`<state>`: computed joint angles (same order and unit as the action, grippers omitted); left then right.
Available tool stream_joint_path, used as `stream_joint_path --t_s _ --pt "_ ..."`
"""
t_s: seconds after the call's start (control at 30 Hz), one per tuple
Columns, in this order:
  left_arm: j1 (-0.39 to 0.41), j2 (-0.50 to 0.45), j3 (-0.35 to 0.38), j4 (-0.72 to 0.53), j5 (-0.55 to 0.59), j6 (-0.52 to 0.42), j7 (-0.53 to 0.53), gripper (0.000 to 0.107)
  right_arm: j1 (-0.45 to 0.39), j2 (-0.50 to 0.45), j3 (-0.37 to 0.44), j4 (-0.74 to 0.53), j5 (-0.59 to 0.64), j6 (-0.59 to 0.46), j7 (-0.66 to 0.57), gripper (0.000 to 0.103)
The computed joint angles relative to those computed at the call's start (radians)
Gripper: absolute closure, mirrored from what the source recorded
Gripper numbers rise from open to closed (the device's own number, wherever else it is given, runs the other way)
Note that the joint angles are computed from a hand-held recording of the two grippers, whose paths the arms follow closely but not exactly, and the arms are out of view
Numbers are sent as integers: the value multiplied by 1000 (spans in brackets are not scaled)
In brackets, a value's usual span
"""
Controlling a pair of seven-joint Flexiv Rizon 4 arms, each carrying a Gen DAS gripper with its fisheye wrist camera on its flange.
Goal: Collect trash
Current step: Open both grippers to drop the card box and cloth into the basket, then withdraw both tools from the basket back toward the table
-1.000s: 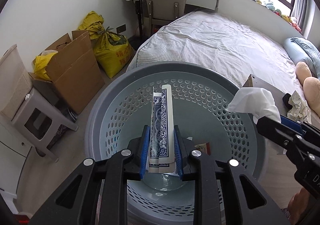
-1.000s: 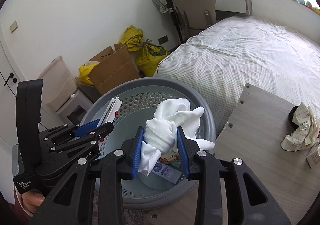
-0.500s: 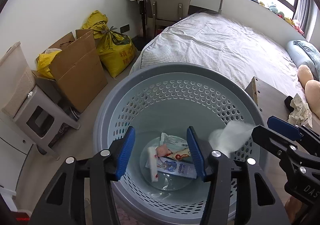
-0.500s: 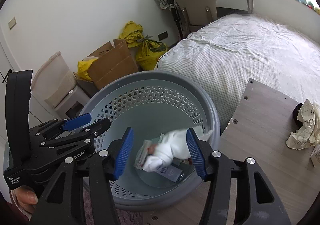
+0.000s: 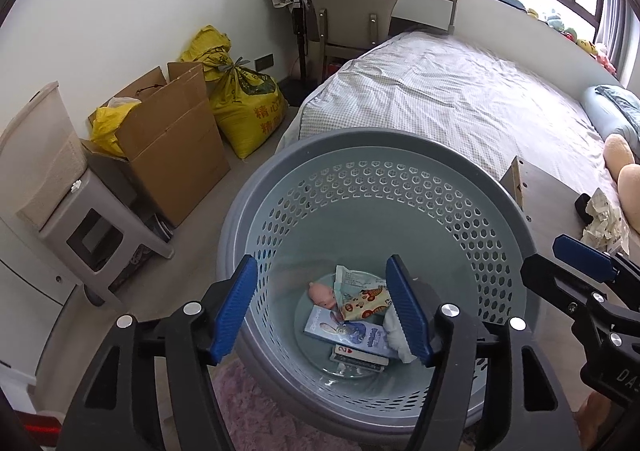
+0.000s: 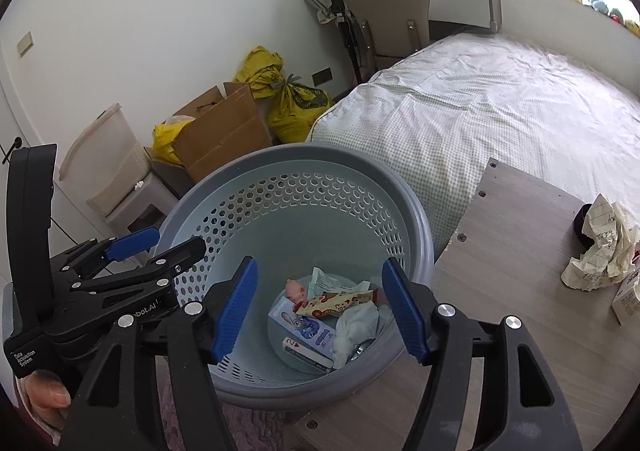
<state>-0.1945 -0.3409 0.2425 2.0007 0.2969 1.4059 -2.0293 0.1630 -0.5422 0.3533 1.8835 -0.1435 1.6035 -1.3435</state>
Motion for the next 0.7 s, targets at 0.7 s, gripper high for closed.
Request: stream_joint_path --t_s 0.7 --pt "-13 60 -15 28 84 -13 -76 38 5 56 -40 97 -13 75 49 31"
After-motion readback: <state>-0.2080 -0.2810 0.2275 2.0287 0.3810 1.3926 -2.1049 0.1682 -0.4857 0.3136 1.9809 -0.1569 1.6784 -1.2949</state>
